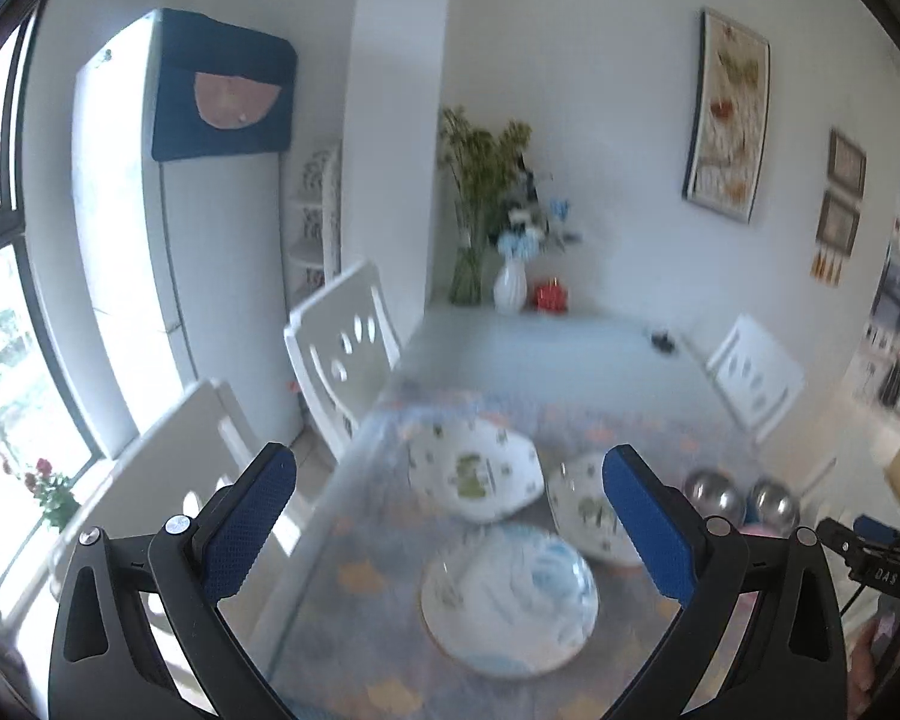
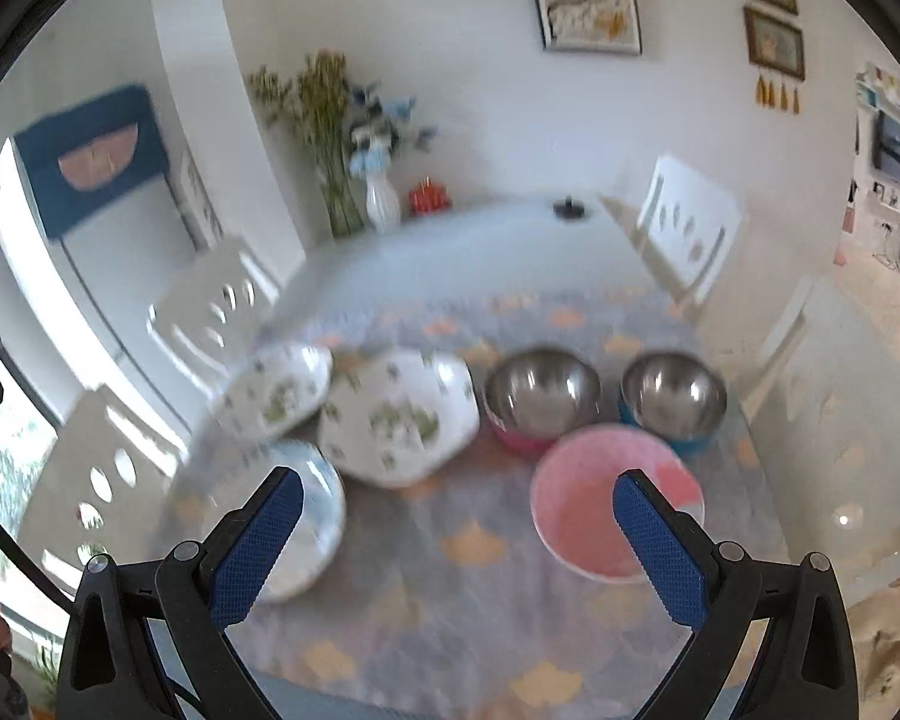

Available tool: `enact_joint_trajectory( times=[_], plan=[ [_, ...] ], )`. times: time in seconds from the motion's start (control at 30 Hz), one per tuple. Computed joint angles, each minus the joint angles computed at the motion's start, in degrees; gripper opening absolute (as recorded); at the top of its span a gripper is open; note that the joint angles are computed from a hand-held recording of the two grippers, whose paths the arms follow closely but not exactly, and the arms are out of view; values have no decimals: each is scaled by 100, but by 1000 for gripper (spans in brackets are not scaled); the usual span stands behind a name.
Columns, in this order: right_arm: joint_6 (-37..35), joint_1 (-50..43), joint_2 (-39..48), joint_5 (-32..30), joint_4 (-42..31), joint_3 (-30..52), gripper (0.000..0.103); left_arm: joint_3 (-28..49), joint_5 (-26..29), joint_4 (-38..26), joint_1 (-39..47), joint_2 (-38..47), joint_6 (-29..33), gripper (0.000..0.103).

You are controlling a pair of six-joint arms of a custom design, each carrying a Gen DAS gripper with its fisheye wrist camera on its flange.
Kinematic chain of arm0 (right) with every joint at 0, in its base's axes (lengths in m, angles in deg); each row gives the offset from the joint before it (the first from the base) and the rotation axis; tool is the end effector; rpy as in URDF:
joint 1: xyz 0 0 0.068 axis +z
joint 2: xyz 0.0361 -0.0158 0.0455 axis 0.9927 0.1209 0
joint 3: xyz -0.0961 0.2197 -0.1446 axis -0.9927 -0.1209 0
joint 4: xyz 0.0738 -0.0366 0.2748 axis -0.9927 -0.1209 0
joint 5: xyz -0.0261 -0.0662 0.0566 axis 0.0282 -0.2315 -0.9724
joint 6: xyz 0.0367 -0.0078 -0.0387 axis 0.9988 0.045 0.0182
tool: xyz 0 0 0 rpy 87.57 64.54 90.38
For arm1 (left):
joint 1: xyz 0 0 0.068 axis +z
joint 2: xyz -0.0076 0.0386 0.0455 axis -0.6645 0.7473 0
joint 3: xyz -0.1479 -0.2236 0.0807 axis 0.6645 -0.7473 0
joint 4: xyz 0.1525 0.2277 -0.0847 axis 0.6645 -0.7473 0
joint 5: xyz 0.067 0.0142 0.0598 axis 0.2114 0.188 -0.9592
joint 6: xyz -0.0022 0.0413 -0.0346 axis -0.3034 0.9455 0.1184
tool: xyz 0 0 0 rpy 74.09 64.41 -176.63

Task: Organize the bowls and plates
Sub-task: 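Move both grippers toward the blue-leaf Sunflower plate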

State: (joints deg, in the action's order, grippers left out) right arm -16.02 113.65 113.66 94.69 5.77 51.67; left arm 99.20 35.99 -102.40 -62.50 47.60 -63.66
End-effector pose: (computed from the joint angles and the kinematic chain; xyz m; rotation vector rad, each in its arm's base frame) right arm 0.2816 0.1599 0.3969 -0.0750 2.3213 0.2904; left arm 0.2143 -0.0631 0.4552 -0.3402 2.0589 0.0834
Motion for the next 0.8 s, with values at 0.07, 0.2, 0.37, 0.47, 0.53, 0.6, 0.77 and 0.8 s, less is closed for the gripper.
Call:
enact_joint_trajectory(
  times=[0.07,0.2,0.37,0.47,0.53,0.6,0.77,0.8],
  plan=[
    [36,127,84,176,-166,299,103,-223,542,230,433,-191,232,102],
    [132,323,348,600,-354,795,103,-785,1076,550,773,-623,291,102],
    [418,62,595,1241,-665,1888,103,-819,1880,803,1515,-649,875,102],
    [575,104,916,1406,-999,2700,103,-1007,2373,944,1793,-637,1007,102],
    [577,245,1053,1438,-1100,2814,103,-1187,2648,1000,1981,-560,1044,102],
    [627,482,1164,1414,-1158,2615,103,-1435,2994,1014,2132,-441,1017,102],
    [1084,915,1395,834,-863,1460,103,-2049,3546,1230,2467,-126,1225,102],
    [1163,964,1532,591,-754,1248,103,-2132,3638,1263,2509,2,1277,102]
  ],
)
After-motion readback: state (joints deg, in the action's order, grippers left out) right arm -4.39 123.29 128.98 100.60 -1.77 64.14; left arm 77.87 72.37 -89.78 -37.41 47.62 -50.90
